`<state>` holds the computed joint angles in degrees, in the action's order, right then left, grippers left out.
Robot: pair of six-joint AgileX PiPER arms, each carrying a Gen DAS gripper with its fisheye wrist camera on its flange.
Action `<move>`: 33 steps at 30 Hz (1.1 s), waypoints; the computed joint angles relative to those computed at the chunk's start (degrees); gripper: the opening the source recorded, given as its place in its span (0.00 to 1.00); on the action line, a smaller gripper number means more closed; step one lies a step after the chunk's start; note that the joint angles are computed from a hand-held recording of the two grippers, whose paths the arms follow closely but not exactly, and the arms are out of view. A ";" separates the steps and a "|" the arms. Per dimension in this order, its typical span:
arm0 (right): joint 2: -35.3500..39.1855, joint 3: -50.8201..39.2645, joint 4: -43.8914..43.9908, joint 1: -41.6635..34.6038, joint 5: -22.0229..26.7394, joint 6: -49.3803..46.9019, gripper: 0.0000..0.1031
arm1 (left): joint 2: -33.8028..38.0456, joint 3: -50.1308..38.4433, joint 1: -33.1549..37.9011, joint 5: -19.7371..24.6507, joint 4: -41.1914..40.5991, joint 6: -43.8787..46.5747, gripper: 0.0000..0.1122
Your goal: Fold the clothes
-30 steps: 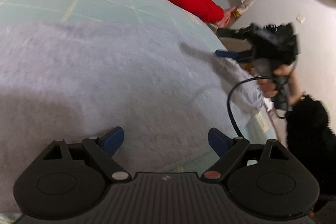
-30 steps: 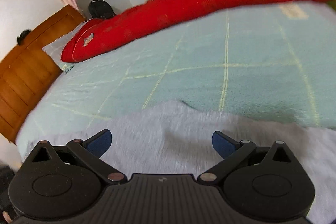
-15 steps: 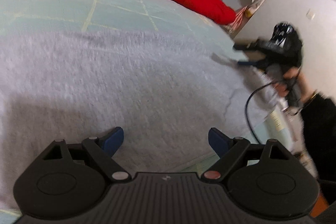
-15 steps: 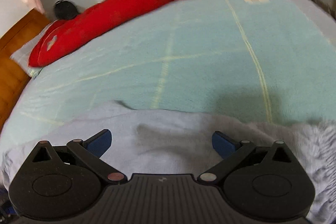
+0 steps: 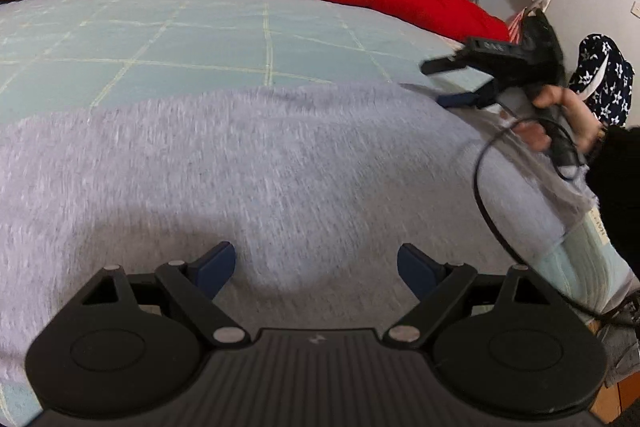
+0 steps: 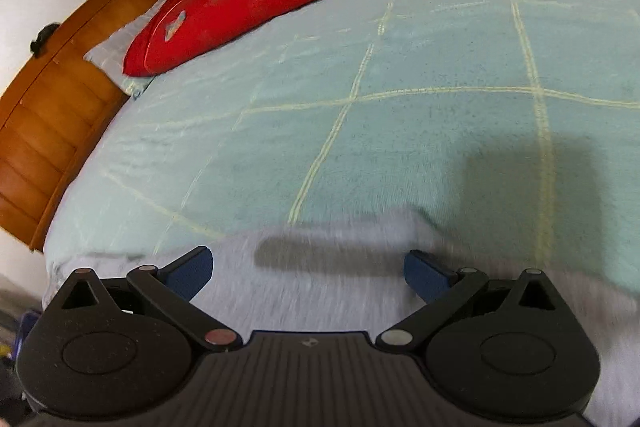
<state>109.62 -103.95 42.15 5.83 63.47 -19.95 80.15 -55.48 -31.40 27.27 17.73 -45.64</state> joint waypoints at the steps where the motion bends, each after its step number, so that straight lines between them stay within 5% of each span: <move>1: 0.40 -0.53 0.24 0.14 -0.89 0.34 1.00 | -0.08 0.12 -0.26 0.02 0.38 -0.36 0.79; 9: -12.70 9.83 -9.54 3.60 -4.96 0.52 1.00 | -0.73 1.16 -1.56 -0.99 2.73 -3.10 0.81; 14: -30.51 30.93 -29.23 9.96 -14.30 7.87 1.00 | -1.60 2.12 -2.30 -0.21 3.03 -3.58 0.81; 17: -38.10 41.57 -35.62 11.06 -15.72 13.44 1.00 | -0.91 1.14 -4.14 1.95 5.92 -6.40 0.81; 23: -50.83 49.21 -27.81 3.60 -16.24 4.03 1.00 | -0.63 -1.21 -7.35 5.38 7.94 -8.33 0.81; 28: -49.42 50.62 -13.97 -13.69 -19.14 -8.47 1.00 | 0.24 -2.64 -10.06 6.70 9.29 -10.03 0.81; 33: -49.36 55.77 0.30 -30.52 -11.62 -21.61 1.00 | 1.16 -3.02 -11.37 7.68 8.46 -10.11 0.81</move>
